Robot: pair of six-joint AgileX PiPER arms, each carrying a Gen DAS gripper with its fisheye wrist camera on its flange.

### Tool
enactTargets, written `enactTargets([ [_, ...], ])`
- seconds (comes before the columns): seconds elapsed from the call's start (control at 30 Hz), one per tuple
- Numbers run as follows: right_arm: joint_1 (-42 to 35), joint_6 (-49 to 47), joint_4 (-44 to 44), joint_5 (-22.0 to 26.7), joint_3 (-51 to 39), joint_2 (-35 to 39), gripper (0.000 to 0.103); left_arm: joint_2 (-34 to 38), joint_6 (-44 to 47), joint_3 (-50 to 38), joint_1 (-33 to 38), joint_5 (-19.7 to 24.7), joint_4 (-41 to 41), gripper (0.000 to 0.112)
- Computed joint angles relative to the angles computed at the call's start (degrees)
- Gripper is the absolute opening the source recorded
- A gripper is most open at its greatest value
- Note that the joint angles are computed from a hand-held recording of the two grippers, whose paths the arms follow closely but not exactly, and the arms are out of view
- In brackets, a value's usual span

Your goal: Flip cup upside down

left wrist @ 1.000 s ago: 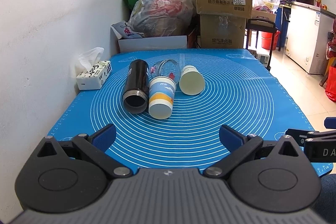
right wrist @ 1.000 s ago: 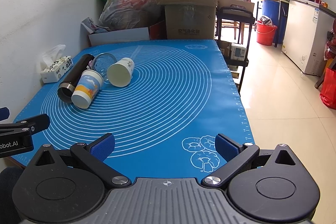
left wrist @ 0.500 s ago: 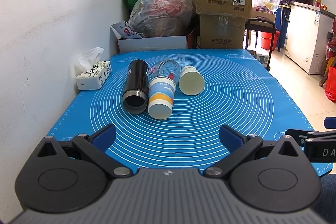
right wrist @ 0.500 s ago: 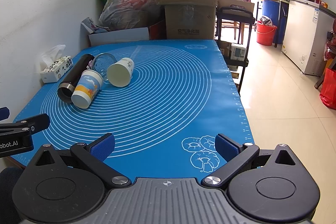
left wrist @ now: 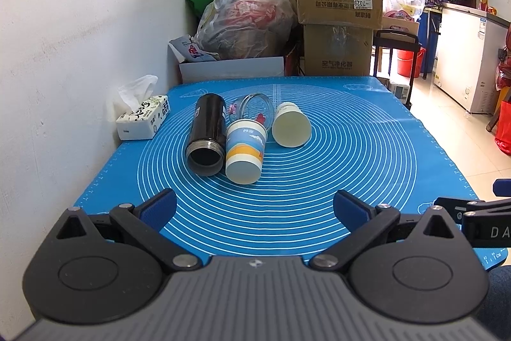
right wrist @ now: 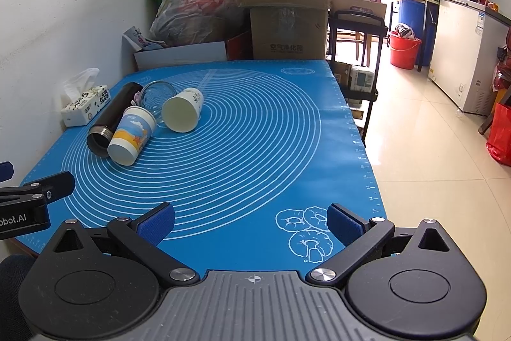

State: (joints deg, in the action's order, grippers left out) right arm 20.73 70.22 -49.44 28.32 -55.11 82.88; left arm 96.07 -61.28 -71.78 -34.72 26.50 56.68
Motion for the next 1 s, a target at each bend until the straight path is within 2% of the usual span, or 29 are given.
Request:
enactTargets([
  [0.77, -0.4, -0.5, 0.4, -0.3, -0.3, 0.2, 0.102, 0.6, 0.6, -0.6, -0.3, 0.1, -0.2, 0.103],
  [1.0, -3.0, -0.5, 0.1, -3.1, 0.3, 0.8, 0.102, 5.0, 6.3, -7.8, 0.8, 0.5, -4.8, 0.103],
])
